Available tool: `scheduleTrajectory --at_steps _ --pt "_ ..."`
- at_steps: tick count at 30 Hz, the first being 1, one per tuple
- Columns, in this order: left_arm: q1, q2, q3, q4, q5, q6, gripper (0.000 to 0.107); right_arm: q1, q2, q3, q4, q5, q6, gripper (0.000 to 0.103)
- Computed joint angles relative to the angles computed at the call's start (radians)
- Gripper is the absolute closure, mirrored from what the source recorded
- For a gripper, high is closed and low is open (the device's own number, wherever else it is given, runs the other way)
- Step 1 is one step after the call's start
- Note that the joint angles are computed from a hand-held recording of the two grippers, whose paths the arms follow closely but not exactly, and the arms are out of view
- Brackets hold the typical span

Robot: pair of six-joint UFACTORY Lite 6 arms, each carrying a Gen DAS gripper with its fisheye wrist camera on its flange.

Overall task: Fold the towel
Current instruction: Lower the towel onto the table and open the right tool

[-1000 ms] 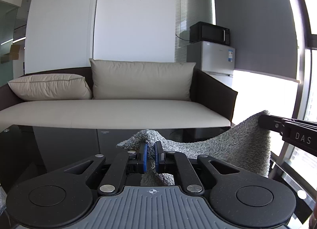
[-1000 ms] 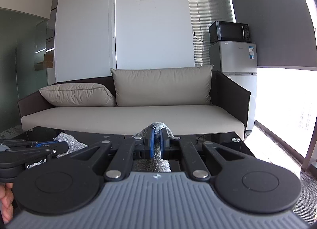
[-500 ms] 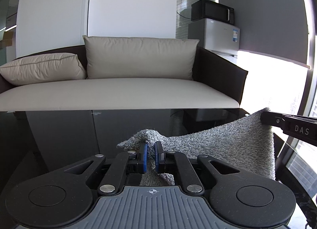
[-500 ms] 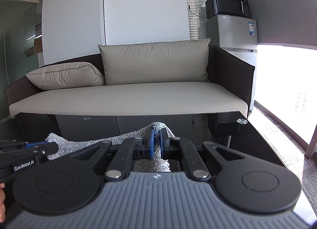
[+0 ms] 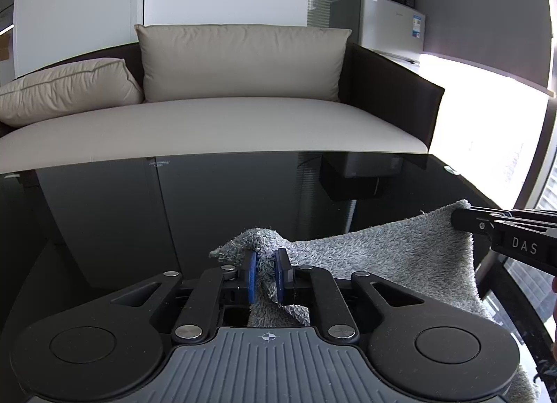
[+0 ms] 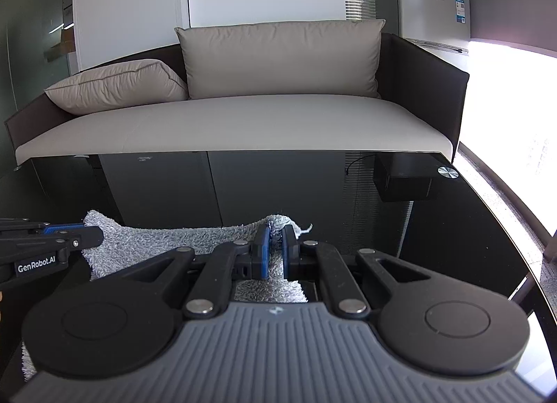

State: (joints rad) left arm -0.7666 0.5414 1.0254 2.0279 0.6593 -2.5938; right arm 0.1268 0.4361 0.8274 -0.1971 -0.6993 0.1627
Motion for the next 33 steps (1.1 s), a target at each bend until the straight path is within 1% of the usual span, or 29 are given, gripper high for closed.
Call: scheduleTrajectory --at_steps 1,2,3,4,7,8,10,14,17,22,24,26,29,33 --pt "0.001 -0.003 -0.008 0.004 0.005 -0.008 0.086 -0.004 0.004 0.000 0.009 0.000 -0.001 0.083" --pt "-0.002 -0.006 -0.016 0.001 0.012 -0.010 0.077 -0.009 0.008 0.000 0.019 -0.001 -0.003 0.071" --pt "-0.001 -0.011 -0.026 0.007 0.016 -0.019 0.071 -0.014 0.013 0.000 0.028 -0.003 -0.004 0.067" --pt "0.000 -0.015 -0.032 0.008 0.020 -0.023 0.069 -0.022 0.022 0.002 0.031 -0.010 -0.005 0.064" --pt "0.006 -0.040 -0.057 -0.003 0.021 -0.018 0.065 -0.051 0.029 0.008 0.011 0.005 0.018 0.064" --pt "0.010 -0.052 -0.069 -0.009 0.016 -0.010 0.061 -0.058 0.026 0.003 0.002 0.003 0.024 0.064" --pt "0.016 -0.074 -0.087 -0.030 0.006 0.009 0.060 -0.062 0.018 -0.002 0.014 0.018 0.008 0.064" --pt "0.039 -0.124 -0.135 -0.079 -0.056 0.064 0.059 -0.072 0.031 0.004 0.023 0.060 -0.013 0.064" --pt "0.055 -0.159 -0.179 -0.082 -0.100 0.088 0.060 -0.088 0.045 0.014 0.014 0.083 -0.004 0.064" --pt "0.048 -0.220 -0.262 -0.047 -0.139 0.065 0.067 -0.115 0.061 0.026 -0.005 0.113 0.032 0.064" --pt "0.039 -0.242 -0.287 -0.039 -0.160 0.061 0.070 -0.126 0.058 0.018 -0.021 0.108 0.051 0.063" --pt "0.038 -0.263 -0.310 -0.023 -0.180 0.048 0.070 -0.131 0.053 0.010 -0.024 0.103 0.053 0.063" --pt "0.045 -0.310 -0.358 0.054 -0.226 -0.036 0.070 -0.137 0.033 -0.010 -0.035 0.095 0.060 0.063" --pt "0.034 -0.364 -0.417 0.068 -0.231 -0.060 0.070 -0.145 0.017 -0.025 -0.049 0.092 0.075 0.063"
